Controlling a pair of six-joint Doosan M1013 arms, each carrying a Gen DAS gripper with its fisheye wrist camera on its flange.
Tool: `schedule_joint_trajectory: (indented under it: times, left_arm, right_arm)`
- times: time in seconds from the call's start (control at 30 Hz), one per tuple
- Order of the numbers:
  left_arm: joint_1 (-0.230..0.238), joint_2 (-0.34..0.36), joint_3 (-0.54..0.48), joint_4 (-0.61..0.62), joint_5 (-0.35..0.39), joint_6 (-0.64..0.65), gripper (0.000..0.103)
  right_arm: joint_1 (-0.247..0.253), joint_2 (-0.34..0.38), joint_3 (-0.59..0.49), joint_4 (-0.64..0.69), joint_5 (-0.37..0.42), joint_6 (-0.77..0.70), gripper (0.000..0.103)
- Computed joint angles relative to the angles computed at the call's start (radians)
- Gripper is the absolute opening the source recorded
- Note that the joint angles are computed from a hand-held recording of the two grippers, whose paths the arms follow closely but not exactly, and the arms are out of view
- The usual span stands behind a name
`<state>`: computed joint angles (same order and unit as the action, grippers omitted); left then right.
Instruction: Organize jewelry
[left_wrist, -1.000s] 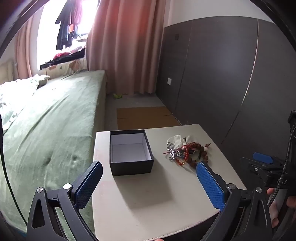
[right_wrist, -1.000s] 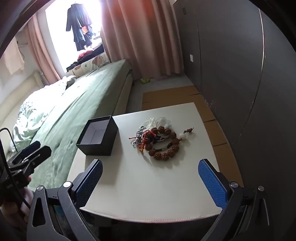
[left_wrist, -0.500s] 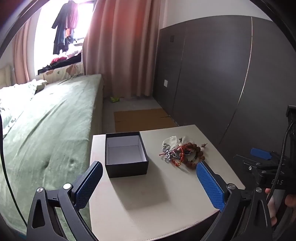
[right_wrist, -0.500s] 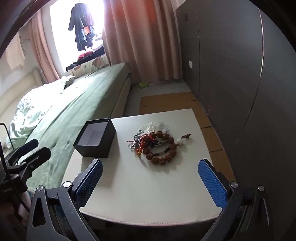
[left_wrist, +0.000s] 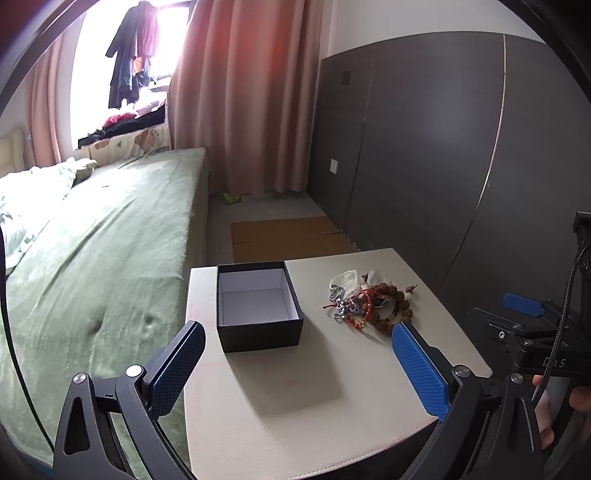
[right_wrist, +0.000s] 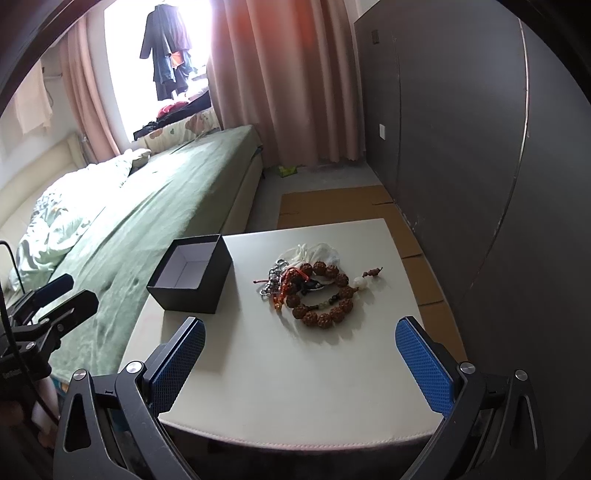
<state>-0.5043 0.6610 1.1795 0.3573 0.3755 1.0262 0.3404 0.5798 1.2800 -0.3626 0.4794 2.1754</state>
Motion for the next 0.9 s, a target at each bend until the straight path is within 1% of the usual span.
schedule_joint_trajectory:
  times: [0.37,0.67,0.9]
  left_arm:
    - [0.0,-0.001,-0.002,0.002,-0.001,-0.004,0.101]
    - [0.0,0.001,-0.005,-0.001,0.008,0.001,0.101]
    - [0.001,-0.003,0.002,0.006,-0.001,-0.005,0.101]
  right_arm:
    - [0.005,-0.001,0.002,-0.022,0.003,0.018,0.103]
    - [0.003,0.001,0.0,-0.012,0.006,0.015,0.103]
    - [0.002,0.001,0.001,-0.013,0.005,0.017,0.103]
